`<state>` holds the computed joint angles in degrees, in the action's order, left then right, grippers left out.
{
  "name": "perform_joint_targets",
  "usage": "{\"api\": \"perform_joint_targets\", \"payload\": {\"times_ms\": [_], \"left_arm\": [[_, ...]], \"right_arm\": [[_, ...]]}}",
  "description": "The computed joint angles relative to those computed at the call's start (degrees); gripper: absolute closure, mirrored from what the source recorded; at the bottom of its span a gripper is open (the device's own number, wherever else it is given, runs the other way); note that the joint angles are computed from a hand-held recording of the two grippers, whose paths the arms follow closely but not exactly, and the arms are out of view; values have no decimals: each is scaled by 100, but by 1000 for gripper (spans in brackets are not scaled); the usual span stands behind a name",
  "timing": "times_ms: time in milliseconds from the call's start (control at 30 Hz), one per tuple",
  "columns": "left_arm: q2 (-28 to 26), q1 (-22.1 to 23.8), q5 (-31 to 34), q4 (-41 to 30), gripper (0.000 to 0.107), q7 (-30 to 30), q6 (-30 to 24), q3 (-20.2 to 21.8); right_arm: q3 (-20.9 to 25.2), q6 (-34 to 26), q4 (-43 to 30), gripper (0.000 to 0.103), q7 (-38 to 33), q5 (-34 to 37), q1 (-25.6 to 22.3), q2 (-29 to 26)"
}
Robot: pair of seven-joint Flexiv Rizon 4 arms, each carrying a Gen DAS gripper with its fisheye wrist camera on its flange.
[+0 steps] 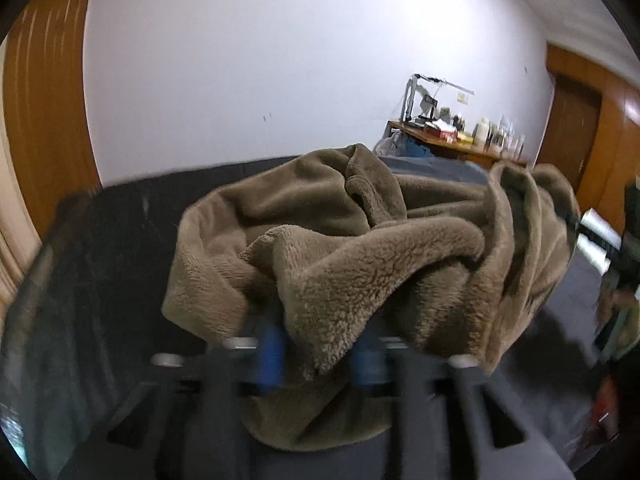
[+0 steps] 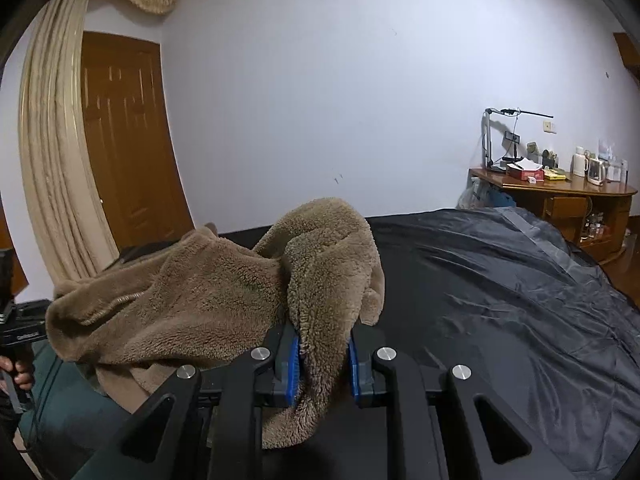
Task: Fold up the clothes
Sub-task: 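Lift the fleece up off the bed with both grippers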
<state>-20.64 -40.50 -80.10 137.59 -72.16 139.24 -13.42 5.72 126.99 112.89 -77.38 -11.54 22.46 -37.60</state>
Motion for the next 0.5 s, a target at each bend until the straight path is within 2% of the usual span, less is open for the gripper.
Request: {"api": "perform_joint_targets", "payload": {"times_ms": [33, 100, 233, 300, 367, 433, 500], "left_arm": [[91, 105, 294, 115, 96, -409, -133, 59], [202, 155, 578, 181, 97, -874, -32, 155], [549, -127, 185, 3, 97, -688, 1145, 134], [766, -252, 118, -98, 97, -601, 1868, 69], [994, -362, 156, -240, 97, -504, 2609, -9], [1100, -459, 212, -429, 97, -206, 3138, -130], [1083, -575, 197, -670, 97, 279, 3588, -262]], "right_arm": [[-16, 51, -5, 84, 0, 92, 45, -5], [-186, 239, 7, 84, -136, 494, 289, 42], [-510, 801, 79, 86, -729, 1381, 790, 323], [-673, 1271, 40, 97, -1239, 2076, 1131, 494], [-785, 1874, -86, 98, -1811, 2827, 1440, 664], [-620, 2379, -12, 98, -1932, 2787, 1344, 910], [-227, 2494, 348, 97, -1329, 1549, 732, 1118]]}}
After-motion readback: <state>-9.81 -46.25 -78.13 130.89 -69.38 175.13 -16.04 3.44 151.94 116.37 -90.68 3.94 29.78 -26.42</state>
